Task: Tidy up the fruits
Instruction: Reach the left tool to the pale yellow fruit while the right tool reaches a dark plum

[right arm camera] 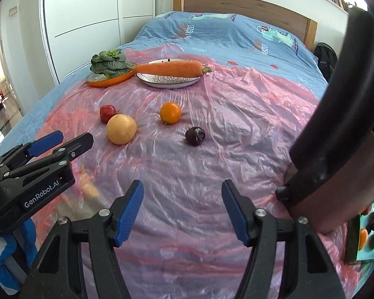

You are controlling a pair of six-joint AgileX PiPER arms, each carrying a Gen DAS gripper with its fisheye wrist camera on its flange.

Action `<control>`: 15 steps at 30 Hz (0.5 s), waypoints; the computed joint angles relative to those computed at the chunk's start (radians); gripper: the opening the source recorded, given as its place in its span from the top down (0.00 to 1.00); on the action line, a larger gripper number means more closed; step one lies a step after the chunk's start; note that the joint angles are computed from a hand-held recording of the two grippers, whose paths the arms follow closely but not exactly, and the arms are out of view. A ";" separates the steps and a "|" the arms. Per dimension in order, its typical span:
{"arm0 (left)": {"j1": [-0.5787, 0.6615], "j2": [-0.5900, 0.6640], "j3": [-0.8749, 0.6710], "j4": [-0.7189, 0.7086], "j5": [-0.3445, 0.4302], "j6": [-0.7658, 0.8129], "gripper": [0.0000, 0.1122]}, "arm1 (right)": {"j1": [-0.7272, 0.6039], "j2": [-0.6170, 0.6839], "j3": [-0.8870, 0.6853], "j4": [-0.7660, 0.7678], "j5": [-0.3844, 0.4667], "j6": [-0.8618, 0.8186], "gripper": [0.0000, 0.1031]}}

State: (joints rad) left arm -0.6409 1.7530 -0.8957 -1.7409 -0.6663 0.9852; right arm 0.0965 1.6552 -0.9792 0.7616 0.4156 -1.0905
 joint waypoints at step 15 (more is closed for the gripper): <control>0.137 0.217 -0.208 0.035 0.103 0.093 0.51 | 0.037 0.345 -0.335 0.045 -0.007 0.045 0.20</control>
